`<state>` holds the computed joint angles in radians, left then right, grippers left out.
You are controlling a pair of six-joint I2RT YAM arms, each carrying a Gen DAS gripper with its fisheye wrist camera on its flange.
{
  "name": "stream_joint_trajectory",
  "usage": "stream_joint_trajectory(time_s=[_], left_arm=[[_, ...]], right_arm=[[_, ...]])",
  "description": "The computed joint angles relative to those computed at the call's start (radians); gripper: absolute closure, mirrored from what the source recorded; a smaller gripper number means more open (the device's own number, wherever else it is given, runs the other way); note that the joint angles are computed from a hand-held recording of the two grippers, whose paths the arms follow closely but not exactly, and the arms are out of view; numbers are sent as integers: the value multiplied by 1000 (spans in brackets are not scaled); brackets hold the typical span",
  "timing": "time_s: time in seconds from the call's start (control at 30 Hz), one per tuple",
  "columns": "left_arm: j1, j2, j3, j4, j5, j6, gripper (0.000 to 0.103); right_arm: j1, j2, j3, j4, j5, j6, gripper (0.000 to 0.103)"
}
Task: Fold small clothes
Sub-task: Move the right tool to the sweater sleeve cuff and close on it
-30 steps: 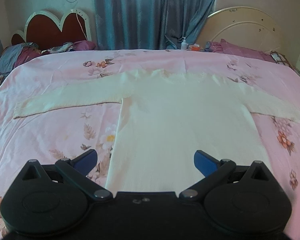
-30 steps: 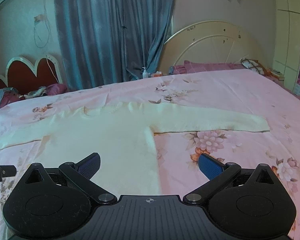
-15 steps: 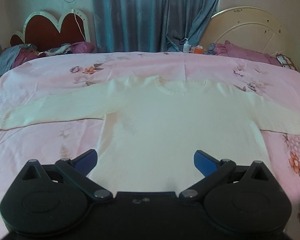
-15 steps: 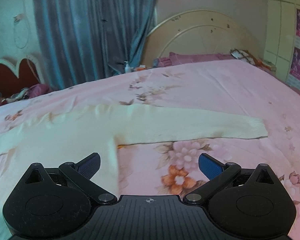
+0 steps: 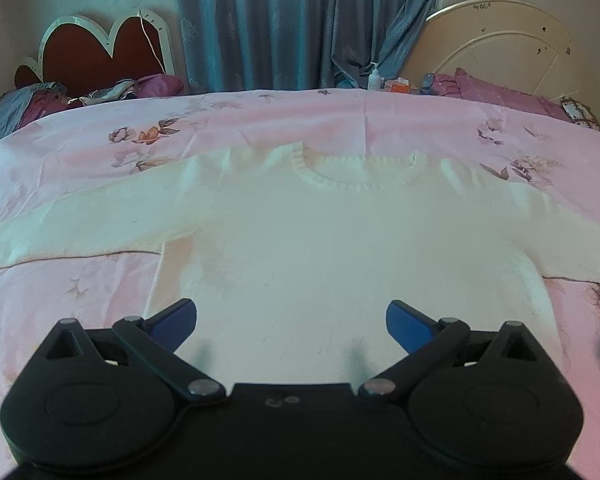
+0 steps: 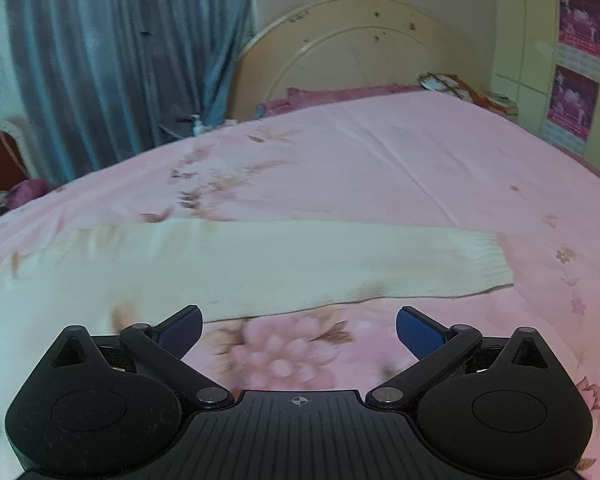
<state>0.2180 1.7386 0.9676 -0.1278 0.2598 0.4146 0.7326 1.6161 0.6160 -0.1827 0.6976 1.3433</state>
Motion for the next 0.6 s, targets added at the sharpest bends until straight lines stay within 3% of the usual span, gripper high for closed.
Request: stream_joint_trajectory(time_s=[0.13, 0.2, 0.37, 0.6], left_arm=[[-32, 41, 19, 9, -36, -3, 10], [-40, 54, 23, 17, -44, -4, 10], [-60, 82, 38, 33, -72, -11, 10], [-67, 131, 86, 18, -102, -22, 10]], right_arm=[[-72, 7, -76, 89, -48, -1, 2], [-120, 6, -115, 120, -94, 3, 34], [-227, 25, -222, 263, -163, 30, 34], [-348, 57, -295, 427, -167, -12, 34]])
